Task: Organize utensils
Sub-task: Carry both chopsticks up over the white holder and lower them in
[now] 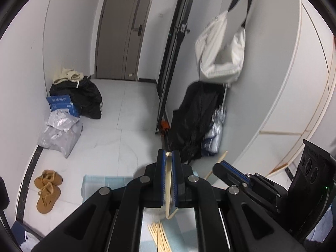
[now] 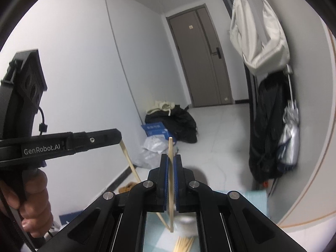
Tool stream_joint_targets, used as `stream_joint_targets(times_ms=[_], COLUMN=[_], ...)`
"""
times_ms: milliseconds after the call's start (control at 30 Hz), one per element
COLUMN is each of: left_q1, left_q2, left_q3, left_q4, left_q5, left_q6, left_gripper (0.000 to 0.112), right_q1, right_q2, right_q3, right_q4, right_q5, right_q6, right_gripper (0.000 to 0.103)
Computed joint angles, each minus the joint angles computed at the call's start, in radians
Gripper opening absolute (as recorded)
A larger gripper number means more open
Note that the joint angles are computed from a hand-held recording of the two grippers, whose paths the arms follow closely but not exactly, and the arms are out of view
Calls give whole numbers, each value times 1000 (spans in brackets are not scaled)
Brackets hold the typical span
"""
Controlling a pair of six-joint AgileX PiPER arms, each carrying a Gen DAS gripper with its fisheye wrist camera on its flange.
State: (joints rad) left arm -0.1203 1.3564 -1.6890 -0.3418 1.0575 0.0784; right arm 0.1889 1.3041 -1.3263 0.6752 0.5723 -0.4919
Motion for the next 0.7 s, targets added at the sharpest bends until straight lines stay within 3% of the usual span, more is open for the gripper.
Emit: stream_joint_targets(times_ms=[133, 233, 367, 700], left_q1=[16, 2, 13, 29], left_q2=[92, 128, 219, 283], left_q3=[-121, -145, -221, -201], left_q4=[0, 48, 55, 25], left_q5=[18, -34, -7, -36], left_q6=[2, -51, -46, 20], left_gripper=[2, 2, 2, 2], right_q1=[-13, 3, 9, 1], right_q2=[110, 194, 300, 430], right_q3=[-174, -285, -387, -444], right_q4=[-22, -81, -112, -72], right_q5=[56, 62, 57, 69], right_q6=[25, 43, 31, -101], right_gripper=[4, 4, 4, 4])
